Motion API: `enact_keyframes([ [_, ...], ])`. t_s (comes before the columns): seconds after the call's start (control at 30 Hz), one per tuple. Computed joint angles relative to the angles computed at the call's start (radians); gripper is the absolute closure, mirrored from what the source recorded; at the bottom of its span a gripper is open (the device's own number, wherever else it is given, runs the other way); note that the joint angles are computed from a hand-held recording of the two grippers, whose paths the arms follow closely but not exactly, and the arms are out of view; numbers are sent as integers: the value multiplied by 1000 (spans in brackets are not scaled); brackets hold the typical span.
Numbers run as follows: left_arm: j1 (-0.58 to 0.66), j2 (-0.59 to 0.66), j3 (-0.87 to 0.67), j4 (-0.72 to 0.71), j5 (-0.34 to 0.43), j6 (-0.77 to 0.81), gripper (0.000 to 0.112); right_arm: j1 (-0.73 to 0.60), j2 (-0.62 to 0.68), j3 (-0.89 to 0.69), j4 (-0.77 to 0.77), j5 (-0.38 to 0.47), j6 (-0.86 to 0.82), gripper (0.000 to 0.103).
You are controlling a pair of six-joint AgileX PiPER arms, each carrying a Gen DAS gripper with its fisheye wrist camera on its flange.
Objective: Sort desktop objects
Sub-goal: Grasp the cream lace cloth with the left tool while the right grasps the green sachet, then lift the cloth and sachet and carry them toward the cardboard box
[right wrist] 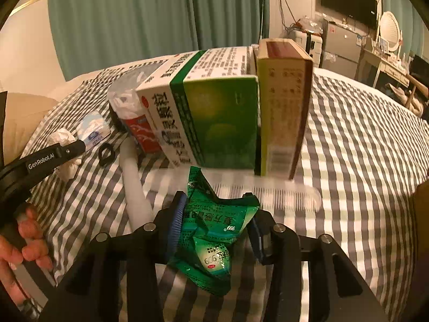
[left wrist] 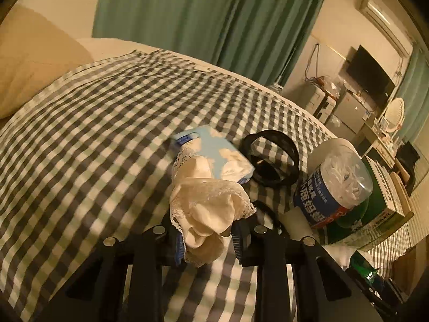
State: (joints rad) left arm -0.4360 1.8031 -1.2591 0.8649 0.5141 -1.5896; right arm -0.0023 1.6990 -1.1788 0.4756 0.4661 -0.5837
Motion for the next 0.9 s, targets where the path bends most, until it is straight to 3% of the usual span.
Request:
enact_keyframes([
  [0.3, -93, -121, 88, -32, 152, 30, 84, -59, -164, 93, 74, 74, -95, 63],
  [0.43, -193, -139, 90, -44, 303, 85, 84, -87, -237, 152, 42, 118, -89, 63],
  [0.8, -409, -250, 99, -10, 544, 39, 84, -155, -437, 224, 49, 251, -99, 63],
  [0.9, -429, -286, 91, -60, 540, 36, 84, -203, -493, 229, 87, 311, -145, 63],
])
